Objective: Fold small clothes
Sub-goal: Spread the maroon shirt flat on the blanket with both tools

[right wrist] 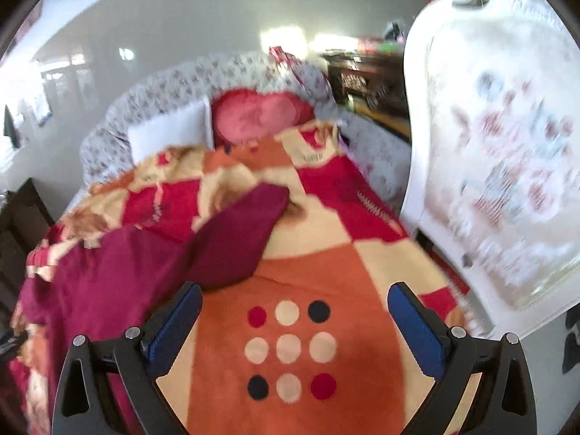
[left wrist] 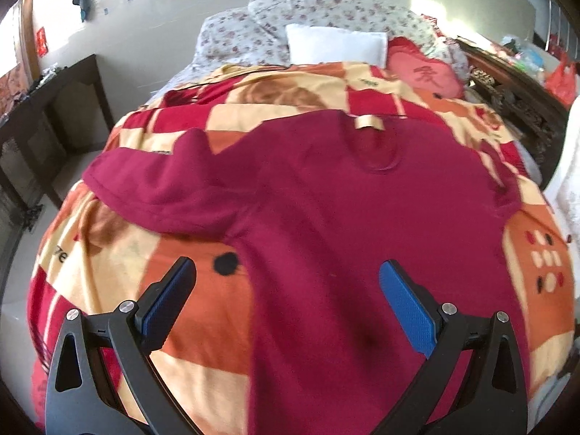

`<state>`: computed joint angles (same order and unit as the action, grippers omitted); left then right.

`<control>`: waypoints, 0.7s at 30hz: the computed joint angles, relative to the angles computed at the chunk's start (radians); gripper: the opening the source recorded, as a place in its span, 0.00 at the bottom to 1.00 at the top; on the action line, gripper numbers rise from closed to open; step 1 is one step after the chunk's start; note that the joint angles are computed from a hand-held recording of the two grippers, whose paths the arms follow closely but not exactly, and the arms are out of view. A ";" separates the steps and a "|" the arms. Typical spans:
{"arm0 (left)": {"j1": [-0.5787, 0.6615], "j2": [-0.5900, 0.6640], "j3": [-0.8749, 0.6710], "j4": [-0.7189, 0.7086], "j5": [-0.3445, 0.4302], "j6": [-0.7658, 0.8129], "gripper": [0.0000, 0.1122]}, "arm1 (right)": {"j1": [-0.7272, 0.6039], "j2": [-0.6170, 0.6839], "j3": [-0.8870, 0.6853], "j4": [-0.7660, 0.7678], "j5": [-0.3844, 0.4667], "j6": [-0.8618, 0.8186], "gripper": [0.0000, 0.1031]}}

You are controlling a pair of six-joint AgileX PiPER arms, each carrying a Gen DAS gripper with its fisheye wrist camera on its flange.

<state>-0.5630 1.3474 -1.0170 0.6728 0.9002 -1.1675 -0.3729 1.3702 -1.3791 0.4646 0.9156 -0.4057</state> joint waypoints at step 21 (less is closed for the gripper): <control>-0.134 0.005 -0.060 0.087 0.150 -0.099 0.91 | 0.797 0.015 0.147 -0.503 -0.193 0.702 0.99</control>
